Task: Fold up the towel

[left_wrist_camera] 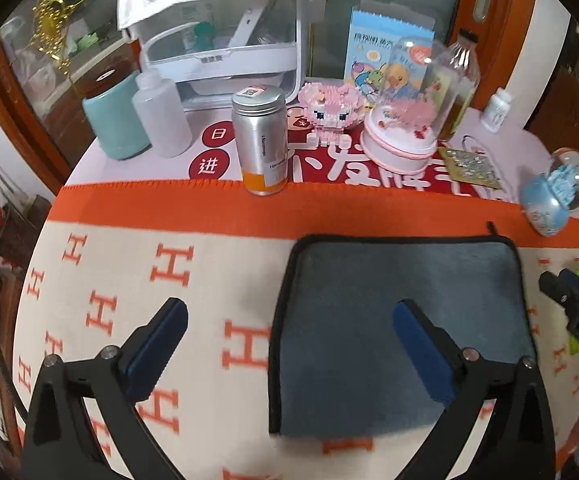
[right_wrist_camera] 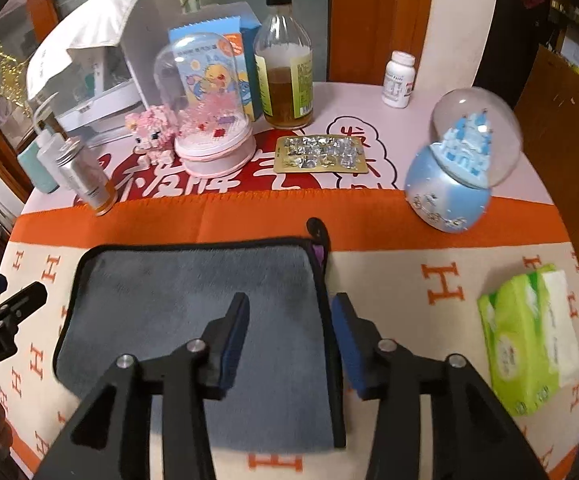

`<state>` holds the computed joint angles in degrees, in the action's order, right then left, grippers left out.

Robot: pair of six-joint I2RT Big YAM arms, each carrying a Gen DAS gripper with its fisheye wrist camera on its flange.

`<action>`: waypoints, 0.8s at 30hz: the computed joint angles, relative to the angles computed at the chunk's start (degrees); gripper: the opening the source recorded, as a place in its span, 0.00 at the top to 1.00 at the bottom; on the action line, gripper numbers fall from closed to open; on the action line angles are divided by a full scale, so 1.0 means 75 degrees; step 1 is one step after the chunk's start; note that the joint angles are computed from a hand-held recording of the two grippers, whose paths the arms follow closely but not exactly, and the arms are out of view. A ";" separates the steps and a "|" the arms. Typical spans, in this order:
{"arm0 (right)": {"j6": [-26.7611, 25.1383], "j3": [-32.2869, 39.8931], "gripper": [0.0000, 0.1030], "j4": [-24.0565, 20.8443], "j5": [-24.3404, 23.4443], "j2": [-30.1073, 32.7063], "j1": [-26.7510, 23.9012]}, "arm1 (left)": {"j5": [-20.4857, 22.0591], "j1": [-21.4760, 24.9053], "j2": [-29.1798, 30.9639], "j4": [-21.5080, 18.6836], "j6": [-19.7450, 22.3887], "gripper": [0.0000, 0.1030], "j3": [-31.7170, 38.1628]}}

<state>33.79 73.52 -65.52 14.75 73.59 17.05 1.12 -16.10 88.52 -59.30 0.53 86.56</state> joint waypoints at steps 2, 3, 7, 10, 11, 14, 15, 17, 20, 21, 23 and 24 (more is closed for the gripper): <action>0.0243 0.0008 0.53 -0.0257 0.0024 -0.0234 0.0201 | 0.0025 0.0002 -0.0322 -0.0111 -0.0054 0.01 -0.0166; 0.0338 0.0019 0.53 -0.0373 0.0065 -0.0308 0.0274 | 0.0007 -0.0004 -0.0465 -0.0154 -0.0058 0.01 -0.0242; 0.0788 -0.0012 0.52 -0.0837 0.0172 -0.0778 0.0678 | 0.0055 -0.0026 -0.1199 -0.0339 -0.0037 0.01 -0.0607; 0.1103 -0.0011 0.52 -0.1213 0.0319 -0.1093 0.1008 | 0.0135 -0.0040 -0.1738 -0.0472 -0.0066 0.01 -0.0847; 0.1220 -0.0013 0.52 -0.1359 0.0399 -0.1223 0.1155 | 0.0150 -0.0043 -0.1926 -0.0529 -0.0089 0.01 -0.0925; 0.1489 0.0028 0.52 -0.1701 0.0543 -0.1487 0.1490 | 0.0202 -0.0039 -0.2430 -0.0745 -0.0164 0.01 -0.1101; 0.1581 0.0052 0.52 -0.1801 0.0588 -0.1539 0.1590 | 0.0202 -0.0038 -0.2525 -0.0792 -0.0177 0.01 -0.1134; 0.1833 0.0131 0.51 -0.2100 0.0771 -0.1658 0.1868 | 0.0168 -0.0060 -0.2827 -0.0996 -0.0184 0.01 -0.1220; 0.2282 0.0192 0.48 -0.2384 0.1070 -0.1941 0.2467 | 0.0194 -0.0070 -0.3246 -0.1208 -0.0189 0.01 -0.1354; 0.2405 0.0225 0.44 -0.2465 0.1148 -0.1980 0.2611 | 0.0237 -0.0074 -0.3385 -0.1276 -0.0195 0.01 -0.1400; 0.2750 0.0319 0.41 -0.2716 0.1379 -0.2076 0.3022 | 0.0321 -0.0090 -0.3670 -0.1513 -0.0210 0.01 -0.1455; 0.2923 0.0390 0.41 -0.2896 0.1511 -0.2104 0.3235 | 0.0355 -0.0099 -0.3786 -0.1596 -0.0211 0.01 -0.1481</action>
